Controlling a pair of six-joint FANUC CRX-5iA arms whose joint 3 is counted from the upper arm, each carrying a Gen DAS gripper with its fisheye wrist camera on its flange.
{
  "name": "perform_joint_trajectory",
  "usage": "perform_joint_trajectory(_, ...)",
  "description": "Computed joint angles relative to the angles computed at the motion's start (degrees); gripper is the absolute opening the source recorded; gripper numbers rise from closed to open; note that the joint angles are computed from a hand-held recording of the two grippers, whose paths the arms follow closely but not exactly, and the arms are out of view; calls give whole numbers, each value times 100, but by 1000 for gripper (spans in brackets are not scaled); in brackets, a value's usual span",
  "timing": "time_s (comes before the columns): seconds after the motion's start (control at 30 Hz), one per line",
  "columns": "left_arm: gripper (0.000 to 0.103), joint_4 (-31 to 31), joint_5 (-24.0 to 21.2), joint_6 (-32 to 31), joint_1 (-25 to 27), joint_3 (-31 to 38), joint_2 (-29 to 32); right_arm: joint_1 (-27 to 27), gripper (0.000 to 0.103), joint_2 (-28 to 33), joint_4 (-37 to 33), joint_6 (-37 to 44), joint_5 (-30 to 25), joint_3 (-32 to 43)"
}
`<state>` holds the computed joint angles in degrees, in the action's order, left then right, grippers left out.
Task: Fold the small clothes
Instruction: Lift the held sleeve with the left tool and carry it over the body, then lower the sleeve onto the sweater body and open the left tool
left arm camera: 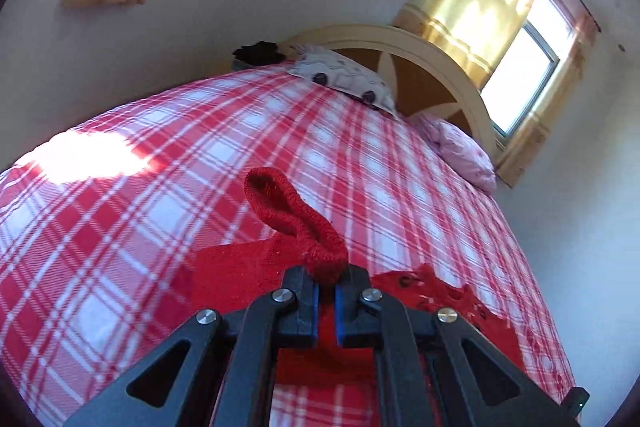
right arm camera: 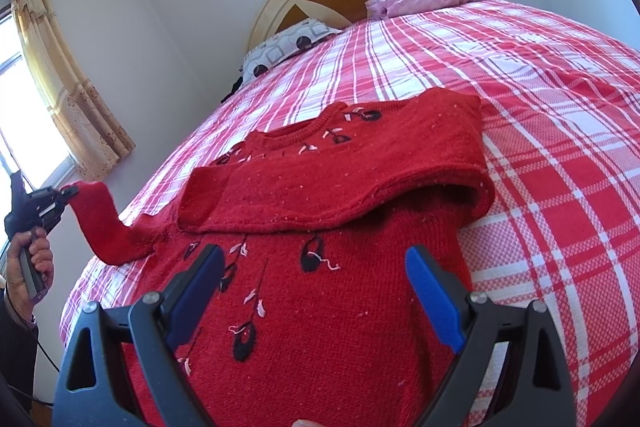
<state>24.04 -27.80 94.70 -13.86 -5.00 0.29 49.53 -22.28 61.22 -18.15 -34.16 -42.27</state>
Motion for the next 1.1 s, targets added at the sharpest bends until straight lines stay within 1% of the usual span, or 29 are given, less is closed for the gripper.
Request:
perform_joint_trajectory(0.1,5,107,37,-125,-242,221,186,-44,95,-37,118,-94,85,-58)
perform_joint_trajectory(0.23,5,549,121,-491,-527,386,399,-121,95,-98,344,-297,199,-153)
perform_joint_trajectory(0.43,5,893,147,-824,-905,690,696,-243,95,-201,808,-673,345,-313)
perform_joint_trajectory(0.83,5,929,-26,-830,-1427,1473,1338,-490,95,-345,1307,-1140,655,-503)
perform_joint_trajectory(0.97,5,1145,-47,-989,-1596,1654,1519,-547,95,-371,1449,-1266,694,-539)
perform_joint_trajectory(1.1,5,1191,-146,-1056,-1789,1921,1750,-617,95,-434,1708,-1528,676,-612)
